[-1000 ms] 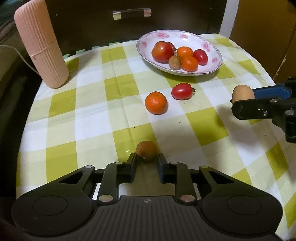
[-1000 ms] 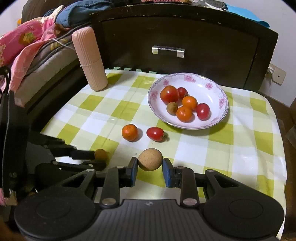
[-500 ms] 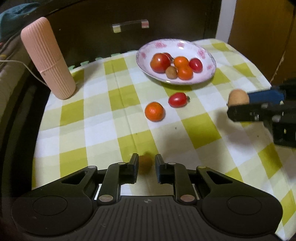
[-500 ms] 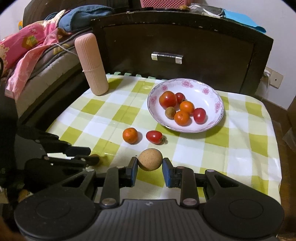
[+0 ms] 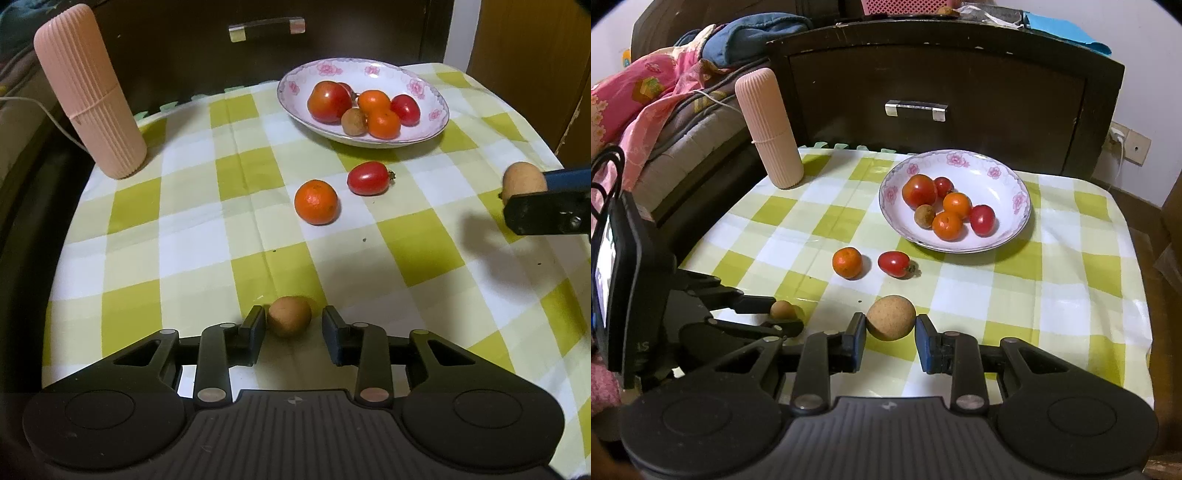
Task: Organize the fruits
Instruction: 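Carry both brown fruits with the left and right tools over the bowl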
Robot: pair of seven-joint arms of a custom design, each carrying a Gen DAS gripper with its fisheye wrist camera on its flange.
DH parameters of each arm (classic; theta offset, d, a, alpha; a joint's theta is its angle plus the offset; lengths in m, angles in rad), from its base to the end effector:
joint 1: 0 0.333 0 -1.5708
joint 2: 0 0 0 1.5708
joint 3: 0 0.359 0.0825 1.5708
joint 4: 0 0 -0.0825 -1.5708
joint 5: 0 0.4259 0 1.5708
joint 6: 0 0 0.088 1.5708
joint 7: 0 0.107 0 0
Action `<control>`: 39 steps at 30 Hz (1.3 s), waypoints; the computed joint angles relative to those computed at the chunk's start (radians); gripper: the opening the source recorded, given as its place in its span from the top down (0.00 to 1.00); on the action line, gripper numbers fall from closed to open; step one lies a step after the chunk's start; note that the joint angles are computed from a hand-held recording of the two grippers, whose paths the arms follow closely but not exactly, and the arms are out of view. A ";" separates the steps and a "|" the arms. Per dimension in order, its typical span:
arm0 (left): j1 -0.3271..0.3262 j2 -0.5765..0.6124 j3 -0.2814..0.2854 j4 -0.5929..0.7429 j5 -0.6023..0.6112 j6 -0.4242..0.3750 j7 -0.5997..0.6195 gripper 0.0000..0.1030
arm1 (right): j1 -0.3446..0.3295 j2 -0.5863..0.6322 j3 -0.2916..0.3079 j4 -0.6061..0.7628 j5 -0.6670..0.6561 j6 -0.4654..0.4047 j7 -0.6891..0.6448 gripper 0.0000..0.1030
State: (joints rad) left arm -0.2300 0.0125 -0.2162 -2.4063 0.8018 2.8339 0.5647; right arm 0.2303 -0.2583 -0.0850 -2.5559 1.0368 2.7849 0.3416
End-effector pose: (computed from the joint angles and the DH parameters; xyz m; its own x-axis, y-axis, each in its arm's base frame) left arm 0.4735 -0.2674 0.3536 -0.1391 -0.9876 -0.0733 -0.8432 0.1569 -0.5143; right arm 0.4751 0.0300 0.4086 0.4859 -0.8659 -0.1188 -0.6962 -0.3013 -0.6515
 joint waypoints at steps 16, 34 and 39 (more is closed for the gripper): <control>-0.002 -0.072 -0.021 0.003 -0.006 -0.052 -0.003 0.69 | 0.012 -0.020 -0.002 -0.007 0.000 0.036 0.001 0.73; 0.019 0.075 0.038 0.147 0.019 0.178 -0.023 0.68 | -0.027 0.148 0.020 0.156 0.068 0.040 0.019 0.73; -0.006 0.144 0.068 0.224 0.006 0.205 0.005 0.68 | -0.057 0.217 0.041 0.230 0.102 0.055 -0.002 0.73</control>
State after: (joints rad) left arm -0.2356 0.1564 -0.1478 -2.1821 0.8075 3.0386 0.5695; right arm 0.1732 -0.0408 -0.0436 -2.3255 1.1388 2.8398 0.3396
